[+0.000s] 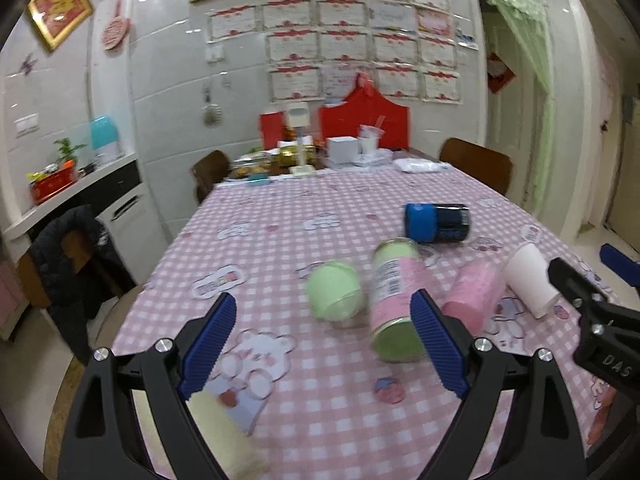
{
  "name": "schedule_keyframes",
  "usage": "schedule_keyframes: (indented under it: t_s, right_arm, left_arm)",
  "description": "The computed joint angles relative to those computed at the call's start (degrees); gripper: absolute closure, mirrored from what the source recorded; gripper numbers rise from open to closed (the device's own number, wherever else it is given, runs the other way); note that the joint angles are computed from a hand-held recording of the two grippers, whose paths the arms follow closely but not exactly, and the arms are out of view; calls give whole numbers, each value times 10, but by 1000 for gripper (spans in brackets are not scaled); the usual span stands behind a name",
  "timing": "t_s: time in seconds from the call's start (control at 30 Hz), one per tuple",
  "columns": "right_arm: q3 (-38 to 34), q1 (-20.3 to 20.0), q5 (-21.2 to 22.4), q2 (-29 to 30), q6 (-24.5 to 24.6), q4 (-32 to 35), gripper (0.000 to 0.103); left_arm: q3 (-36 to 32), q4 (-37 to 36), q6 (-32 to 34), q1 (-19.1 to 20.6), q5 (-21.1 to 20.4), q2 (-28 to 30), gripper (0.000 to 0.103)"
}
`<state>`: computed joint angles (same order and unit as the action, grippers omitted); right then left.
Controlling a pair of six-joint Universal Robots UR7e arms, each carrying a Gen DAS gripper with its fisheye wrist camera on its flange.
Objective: Flip cup upside down
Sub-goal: 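Move the left tool toward the pink cup lying on its side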
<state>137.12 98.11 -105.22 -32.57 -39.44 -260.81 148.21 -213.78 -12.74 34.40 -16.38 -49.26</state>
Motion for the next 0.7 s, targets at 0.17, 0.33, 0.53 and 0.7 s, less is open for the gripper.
schedule_keyframes:
  t_s: [0.17,0.33,0.53,0.7]
  right_arm:
    - [-6,-26,3,-22,6,19,8]
    - [-7,-55,9,-46,7,31,8]
    - [-4,-88,14,-74,12,52,8]
    - [-3,-107,20,-93,22,70,8]
  left_arm:
    - [-75,-17,88,33,-62,35,16]
    - [-137,14,132,46,-92,75,16]
    - [-199,56,161,58,-124,116,16]
    - [-238,80,187,69,-141,136,16]
